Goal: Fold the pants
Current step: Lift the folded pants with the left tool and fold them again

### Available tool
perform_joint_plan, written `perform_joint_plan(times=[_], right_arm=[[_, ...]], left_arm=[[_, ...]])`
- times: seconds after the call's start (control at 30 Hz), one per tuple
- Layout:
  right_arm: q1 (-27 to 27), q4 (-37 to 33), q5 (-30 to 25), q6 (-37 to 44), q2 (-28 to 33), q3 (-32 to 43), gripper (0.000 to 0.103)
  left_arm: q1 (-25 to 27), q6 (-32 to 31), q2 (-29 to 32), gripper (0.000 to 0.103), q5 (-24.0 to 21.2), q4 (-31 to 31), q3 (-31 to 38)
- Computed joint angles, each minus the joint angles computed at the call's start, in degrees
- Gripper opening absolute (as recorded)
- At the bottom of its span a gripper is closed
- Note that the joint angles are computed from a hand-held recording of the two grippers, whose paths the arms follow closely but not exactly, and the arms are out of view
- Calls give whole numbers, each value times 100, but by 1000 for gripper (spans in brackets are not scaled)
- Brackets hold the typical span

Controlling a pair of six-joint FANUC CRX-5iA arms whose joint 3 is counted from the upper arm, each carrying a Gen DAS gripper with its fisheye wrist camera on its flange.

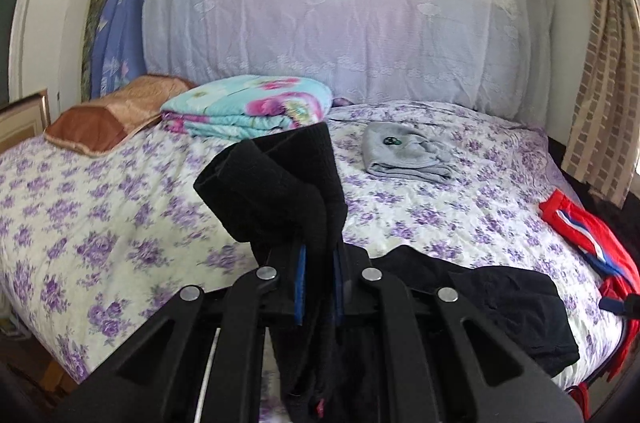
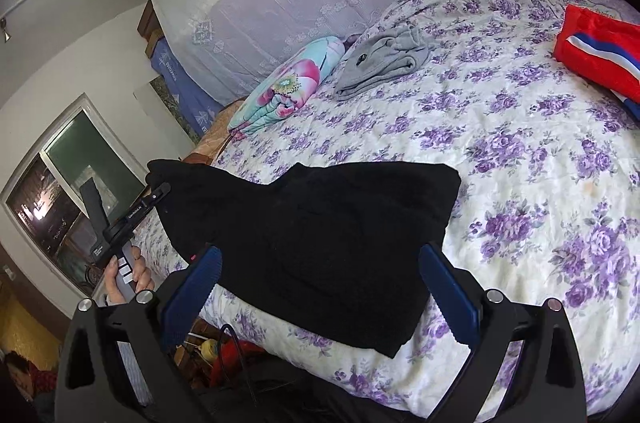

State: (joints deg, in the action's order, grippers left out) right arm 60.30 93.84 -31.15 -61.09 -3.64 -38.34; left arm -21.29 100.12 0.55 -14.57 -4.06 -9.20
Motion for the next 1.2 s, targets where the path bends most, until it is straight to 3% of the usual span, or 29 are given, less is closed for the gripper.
perform_joint_plan(times=[0.1,0.2,0.3,0.4,0.53,0.7,0.73,0.77,0.83,0.97,1.0,1.03,1.1,1.13,1.2], right_arm=[[-209,254,98,-179,-197,-173,99],[-467,929,162,-757,-466,-463,99],[-629,1474,69,-1406,-766,-828,99],[-696,1424,73,-1541,-1031,-1058,99],[-888,1940,8,-2005,-1323,-1304,99],[-1106,2382,107,-2467,-1427,-1380,99],[-1108,2376,131,-2465,-1417,-1371,99],[-1099,2353,134,-2447,-1377,-1346,99],[-976,2129,27,-2289,-1266,-1291,99],[120,307,-1264,-778,-807,-937,99],[247,137,-1448,-552,-698,-830,99],[347,8,-1590,-333,-581,-710,99],[539,-347,-1831,313,-293,-367,99],[628,-548,-1973,691,-112,-153,99],[703,-839,-2188,1374,278,285,99]], left_arm=[[-782,789,418,9,-638,-1348,956],[-1553,887,953,8,-1224,-2139,1790],[-2281,768,1366,8,-1502,-2771,2282],[-2738,289,1619,8,-1459,-2776,2353],[-3163,78,1916,8,-1674,-3147,2411],[-3015,-437,1947,13,-1529,-2536,2166],[-2914,-739,1891,23,-1395,-2144,2026],[-2747,-1272,1783,49,-1138,-1453,1752],[-2598,-1439,1475,84,-621,-942,1243],[-2422,-475,827,86,-199,-1496,738],[-2347,-215,685,87,-157,-1607,650],[-2300,151,597,94,-259,-1854,673],[-2352,1413,548,95,-759,-2913,954],[-2338,1752,577,95,-982,-3159,1072],[-2136,1793,654,95,-1232,-2962,1194]])
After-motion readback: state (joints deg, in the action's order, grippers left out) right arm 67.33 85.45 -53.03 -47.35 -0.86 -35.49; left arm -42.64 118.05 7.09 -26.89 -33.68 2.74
